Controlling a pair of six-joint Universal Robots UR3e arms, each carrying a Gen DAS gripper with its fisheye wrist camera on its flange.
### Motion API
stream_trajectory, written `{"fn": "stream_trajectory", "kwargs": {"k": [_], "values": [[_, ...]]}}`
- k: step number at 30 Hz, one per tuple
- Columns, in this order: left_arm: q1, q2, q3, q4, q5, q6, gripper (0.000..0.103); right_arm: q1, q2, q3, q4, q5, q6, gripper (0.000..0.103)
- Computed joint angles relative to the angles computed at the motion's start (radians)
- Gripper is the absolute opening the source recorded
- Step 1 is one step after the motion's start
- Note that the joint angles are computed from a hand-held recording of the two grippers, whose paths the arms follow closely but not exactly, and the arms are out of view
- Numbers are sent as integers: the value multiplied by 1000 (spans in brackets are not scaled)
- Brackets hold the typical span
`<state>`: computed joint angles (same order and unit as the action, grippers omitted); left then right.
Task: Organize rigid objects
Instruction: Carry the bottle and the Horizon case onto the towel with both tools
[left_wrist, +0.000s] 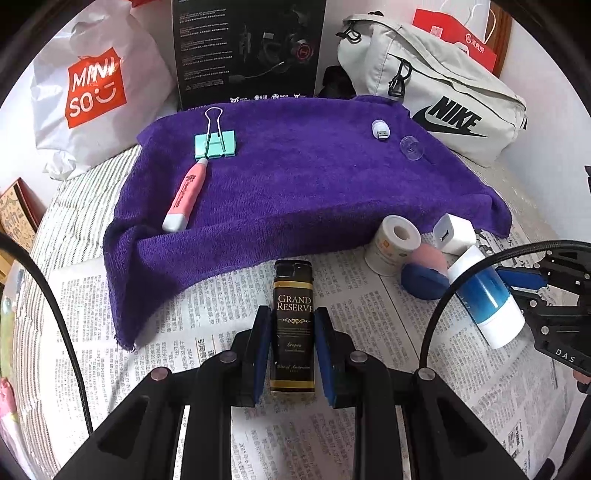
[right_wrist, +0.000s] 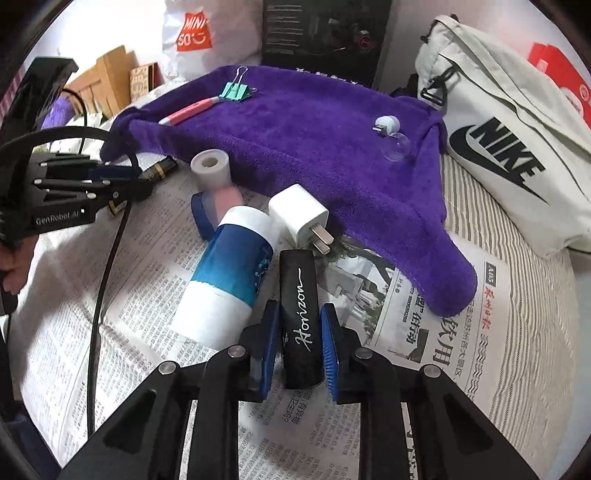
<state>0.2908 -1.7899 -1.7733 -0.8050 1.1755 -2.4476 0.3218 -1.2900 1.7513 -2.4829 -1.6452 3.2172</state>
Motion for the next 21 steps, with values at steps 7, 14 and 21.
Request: {"fn": "stream_trajectory", "kwargs": {"k": [7, 14, 21], "values": [[-12, 8, -19, 27, 19, -2, 23, 6, -16, 18, 1, -2, 36, 22], [38, 43, -3, -71, -19, 25, 22, -14, -83, 56, 21, -12, 68, 22], [79, 79, 22, -150, -82, 55, 22, -50, -161, 84, 43, -7, 54, 22]]}}
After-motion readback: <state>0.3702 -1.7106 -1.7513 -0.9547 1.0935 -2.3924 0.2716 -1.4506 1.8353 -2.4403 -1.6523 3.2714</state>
